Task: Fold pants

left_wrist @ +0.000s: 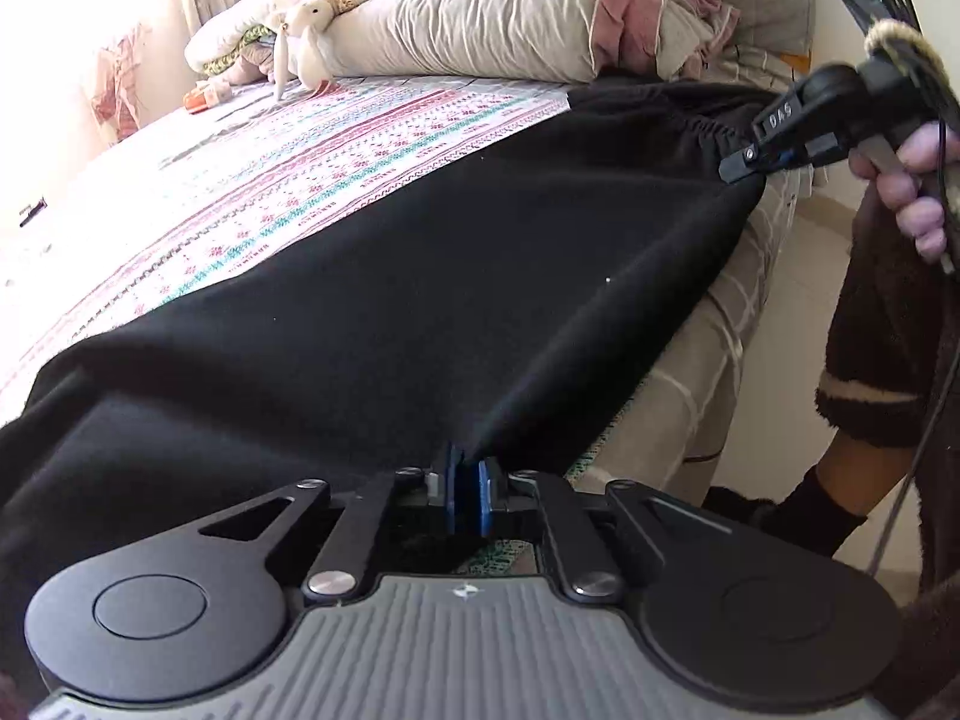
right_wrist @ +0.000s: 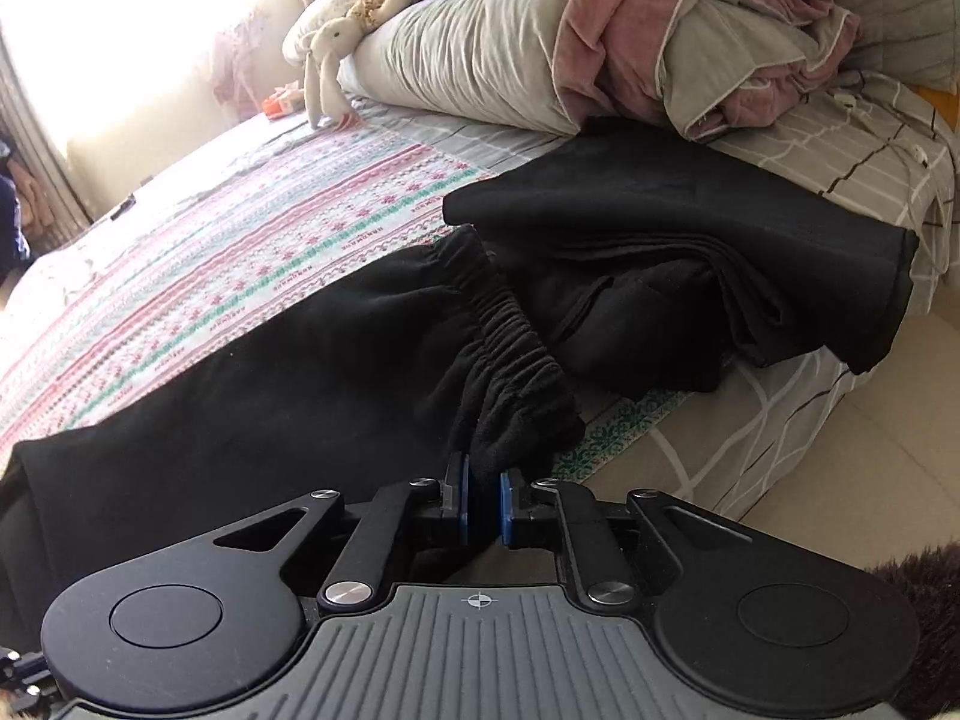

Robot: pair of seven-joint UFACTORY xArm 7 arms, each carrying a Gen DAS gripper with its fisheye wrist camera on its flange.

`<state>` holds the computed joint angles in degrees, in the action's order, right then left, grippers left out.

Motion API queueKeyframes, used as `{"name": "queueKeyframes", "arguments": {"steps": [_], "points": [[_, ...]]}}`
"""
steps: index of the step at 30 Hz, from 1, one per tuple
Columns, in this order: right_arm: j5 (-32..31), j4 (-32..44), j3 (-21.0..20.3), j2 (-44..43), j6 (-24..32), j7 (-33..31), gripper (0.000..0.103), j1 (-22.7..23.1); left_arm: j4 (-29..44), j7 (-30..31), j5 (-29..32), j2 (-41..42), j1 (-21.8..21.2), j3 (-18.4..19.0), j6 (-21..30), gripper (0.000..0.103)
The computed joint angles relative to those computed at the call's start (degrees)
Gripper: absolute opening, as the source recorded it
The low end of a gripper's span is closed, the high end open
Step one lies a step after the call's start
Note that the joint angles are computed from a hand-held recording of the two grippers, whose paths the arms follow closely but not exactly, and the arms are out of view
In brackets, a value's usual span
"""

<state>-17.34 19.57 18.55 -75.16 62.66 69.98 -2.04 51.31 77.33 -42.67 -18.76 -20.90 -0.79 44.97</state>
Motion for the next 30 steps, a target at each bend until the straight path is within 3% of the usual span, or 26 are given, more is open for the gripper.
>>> {"name": "queueKeyframes", "arguments": {"steps": [2,4,5,6,7,8,13,18,23,30], "points": [[-0.88,2.16,1.5,2.14,2.06,-1.19,0.027,-0.26,1.16,-2.04,-0.99,0.06,0.61,1.13,2.87,0.033],[-2.69,4.6,3.77,3.97,4.33,-1.88,0.064,-0.81,2.72,-4.11,-2.49,0.45,1.66,2.38,6.14,0.049],[-3.88,5.78,5.25,4.61,5.25,-1.86,0.072,-1.11,3.37,-5.24,-3.19,0.61,2.38,2.76,7.01,0.052],[-5.0,6.76,6.36,5.21,5.7,-1.87,0.077,-1.15,3.75,-6.74,-3.39,0.76,3.18,2.65,6.78,0.062],[-5.73,7.75,6.96,6.16,5.84,-2.06,0.077,-0.99,3.85,-8.59,-3.21,0.78,4.03,2.25,5.53,0.072],[-6.28,8.49,7.1,7.06,5.73,-2.46,0.077,-0.56,3.86,-9.93,-3.1,0.8,4.74,2.07,4.07,0.075],[-7.64,11.55,8.16,13.26,-0.36,-1.54,0.082,0.87,5.32,-16.53,-1.0,2.68,7.82,2.05,-2.95,0.084],[-8.83,15.63,9.97,24.5,-10.68,0.75,0.082,1.31,7.33,-27.66,4.52,5.34,11.28,2.04,-10.8,0.092],[-13.72,21.28,12.35,37.12,-19.06,2.54,0.082,1.01,9.57,-36.85,7.47,8.24,14.69,3.61,-17.29,0.093],[-24.69,31.01,15.93,53.54,-25.1,7.05,0.088,1.6,15.61,-43.53,7.21,13.04,20.23,6.58,-16.0,0.093]]}}
